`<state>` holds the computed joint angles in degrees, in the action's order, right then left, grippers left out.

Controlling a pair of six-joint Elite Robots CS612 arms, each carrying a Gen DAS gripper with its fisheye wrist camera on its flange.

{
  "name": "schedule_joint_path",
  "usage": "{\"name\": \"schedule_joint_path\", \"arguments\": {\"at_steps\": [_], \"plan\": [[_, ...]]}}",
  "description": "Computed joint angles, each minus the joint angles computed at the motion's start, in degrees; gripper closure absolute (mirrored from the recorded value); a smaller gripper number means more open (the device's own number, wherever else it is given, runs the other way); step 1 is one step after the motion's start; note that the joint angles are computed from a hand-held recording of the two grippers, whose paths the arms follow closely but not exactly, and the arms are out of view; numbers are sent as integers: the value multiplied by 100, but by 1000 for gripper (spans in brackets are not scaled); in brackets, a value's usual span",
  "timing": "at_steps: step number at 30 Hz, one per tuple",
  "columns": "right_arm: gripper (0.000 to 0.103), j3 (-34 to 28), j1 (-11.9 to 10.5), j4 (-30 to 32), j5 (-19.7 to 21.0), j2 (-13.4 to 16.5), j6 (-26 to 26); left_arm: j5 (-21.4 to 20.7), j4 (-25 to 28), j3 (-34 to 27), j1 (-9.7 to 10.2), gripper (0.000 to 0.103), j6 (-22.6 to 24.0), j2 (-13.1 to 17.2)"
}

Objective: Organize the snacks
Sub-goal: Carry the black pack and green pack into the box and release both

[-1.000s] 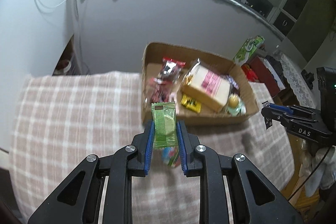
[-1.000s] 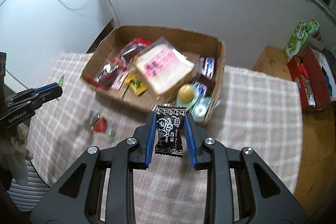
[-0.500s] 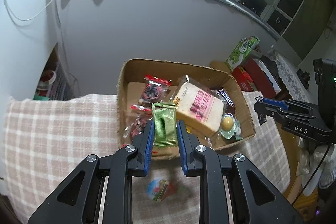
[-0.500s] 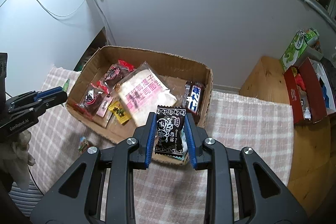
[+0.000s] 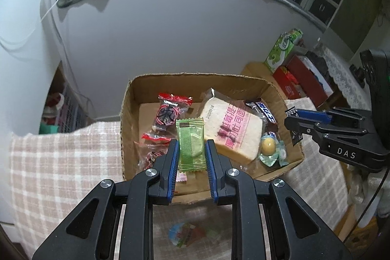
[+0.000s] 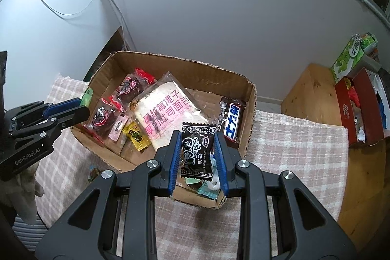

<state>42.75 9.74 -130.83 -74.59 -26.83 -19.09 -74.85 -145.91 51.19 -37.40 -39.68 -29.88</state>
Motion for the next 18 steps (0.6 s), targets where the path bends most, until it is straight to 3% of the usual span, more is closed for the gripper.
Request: {"name": "schedule_joint_path", "arguments": {"at_steps": [8,10,11,12,18], "plan": [[75,-167,36,181,-30,94,-115,138,120,-114,6,81,84,51],[62,-165,50,138,-98,98,-127,164,127,-113,4,79,114,51],[47,-163,53,103,-107,101,-109,178,143,-115,1,72,118,50],[40,-114,47,24,-78,82,-89,199,146,-114,-3,69,132,48],[38,-71,50,-55,-130,58,-110,236,162,-75,-8,62,60,27]]}}
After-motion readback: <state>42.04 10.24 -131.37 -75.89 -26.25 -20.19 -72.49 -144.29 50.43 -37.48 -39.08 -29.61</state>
